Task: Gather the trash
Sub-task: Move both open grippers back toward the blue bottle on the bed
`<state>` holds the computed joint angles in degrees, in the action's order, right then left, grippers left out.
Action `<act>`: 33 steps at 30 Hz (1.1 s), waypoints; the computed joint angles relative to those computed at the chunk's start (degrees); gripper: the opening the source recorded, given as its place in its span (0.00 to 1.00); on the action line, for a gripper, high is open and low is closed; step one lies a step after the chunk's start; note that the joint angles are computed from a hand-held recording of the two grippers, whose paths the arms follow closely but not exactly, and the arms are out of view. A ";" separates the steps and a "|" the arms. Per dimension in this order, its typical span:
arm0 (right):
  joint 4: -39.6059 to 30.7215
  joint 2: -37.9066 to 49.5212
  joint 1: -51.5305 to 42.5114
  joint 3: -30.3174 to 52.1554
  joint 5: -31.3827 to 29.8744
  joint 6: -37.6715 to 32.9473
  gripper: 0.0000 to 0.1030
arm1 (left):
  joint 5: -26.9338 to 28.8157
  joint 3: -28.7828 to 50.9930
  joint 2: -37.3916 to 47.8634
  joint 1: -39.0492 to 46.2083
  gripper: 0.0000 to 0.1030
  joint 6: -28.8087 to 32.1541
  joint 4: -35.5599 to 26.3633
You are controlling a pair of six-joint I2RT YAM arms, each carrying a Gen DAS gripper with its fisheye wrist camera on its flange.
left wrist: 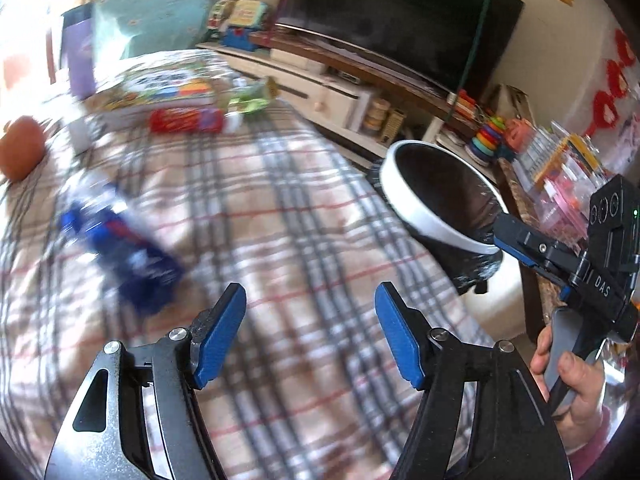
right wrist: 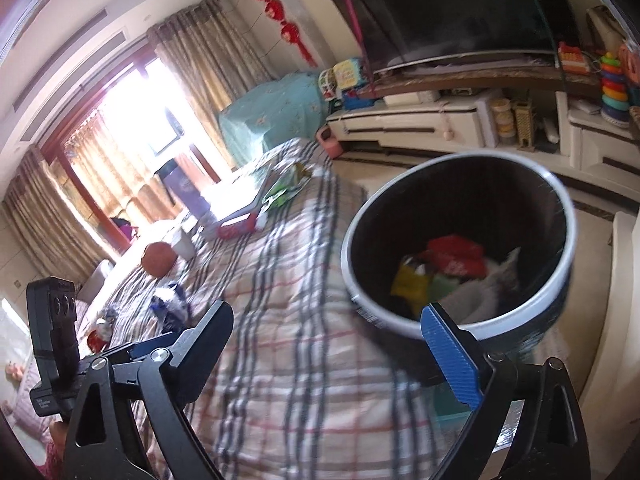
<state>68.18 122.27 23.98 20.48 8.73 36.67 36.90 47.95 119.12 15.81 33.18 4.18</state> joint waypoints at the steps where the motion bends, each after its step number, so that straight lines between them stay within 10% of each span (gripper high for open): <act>1: -0.81 0.48 0.78 0.97 -0.02 0.22 0.93 | 0.04 0.28 0.29 0.82 0.67 0.20 -0.15; 33: -32.66 13.80 18.40 40.38 0.75 -10.19 0.93 | -5.75 16.62 13.57 22.61 0.93 -2.98 1.26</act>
<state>35.52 136.07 42.37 60.86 9.48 26.47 31.15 64.57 132.69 38.43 30.20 5.44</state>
